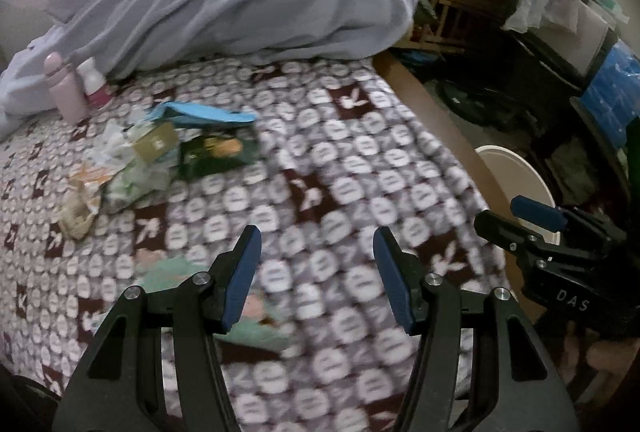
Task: Collect trash
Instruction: 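Move both open grippers back to the pile on the blanket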
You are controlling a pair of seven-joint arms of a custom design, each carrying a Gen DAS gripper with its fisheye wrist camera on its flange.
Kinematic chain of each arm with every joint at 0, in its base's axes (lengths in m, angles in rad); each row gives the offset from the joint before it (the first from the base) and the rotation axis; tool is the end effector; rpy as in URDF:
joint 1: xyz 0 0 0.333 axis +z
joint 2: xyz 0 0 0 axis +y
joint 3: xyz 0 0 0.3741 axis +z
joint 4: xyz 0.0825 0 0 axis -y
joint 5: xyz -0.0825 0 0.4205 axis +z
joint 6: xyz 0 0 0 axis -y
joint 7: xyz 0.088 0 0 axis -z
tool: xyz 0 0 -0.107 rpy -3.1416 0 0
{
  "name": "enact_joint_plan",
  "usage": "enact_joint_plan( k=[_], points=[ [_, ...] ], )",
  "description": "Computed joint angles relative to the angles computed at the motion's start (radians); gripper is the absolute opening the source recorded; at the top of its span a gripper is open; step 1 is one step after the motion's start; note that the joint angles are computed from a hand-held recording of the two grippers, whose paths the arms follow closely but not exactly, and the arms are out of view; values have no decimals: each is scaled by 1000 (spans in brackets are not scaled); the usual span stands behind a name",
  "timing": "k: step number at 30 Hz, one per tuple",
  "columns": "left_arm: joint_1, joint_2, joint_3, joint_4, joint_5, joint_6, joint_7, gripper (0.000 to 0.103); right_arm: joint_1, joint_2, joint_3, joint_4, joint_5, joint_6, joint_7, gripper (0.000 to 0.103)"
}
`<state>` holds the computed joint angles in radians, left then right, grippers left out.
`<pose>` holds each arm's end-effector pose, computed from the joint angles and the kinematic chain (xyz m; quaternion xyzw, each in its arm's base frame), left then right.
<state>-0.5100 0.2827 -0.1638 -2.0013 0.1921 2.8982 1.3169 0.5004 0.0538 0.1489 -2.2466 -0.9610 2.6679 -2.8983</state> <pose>0.5359 -0.4317 0.4219 -0.4565 0.8355 -0.2793 0.1243 0.4502 0.3712 0.4062 -0.5336 0.7814 -0.1811 0.2681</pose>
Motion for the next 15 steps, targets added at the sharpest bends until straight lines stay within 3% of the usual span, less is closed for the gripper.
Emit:
enact_joint_plan(
  k=[7, 15],
  points=[
    [14, -46, 44, -63, 55, 26, -54, 57, 26, 71, -3, 86, 22, 22, -66, 63],
    [106, -91, 17, -123, 5, 20, -20, 57, 69, 149, -23, 182, 77, 44, -175, 64]
  ],
)
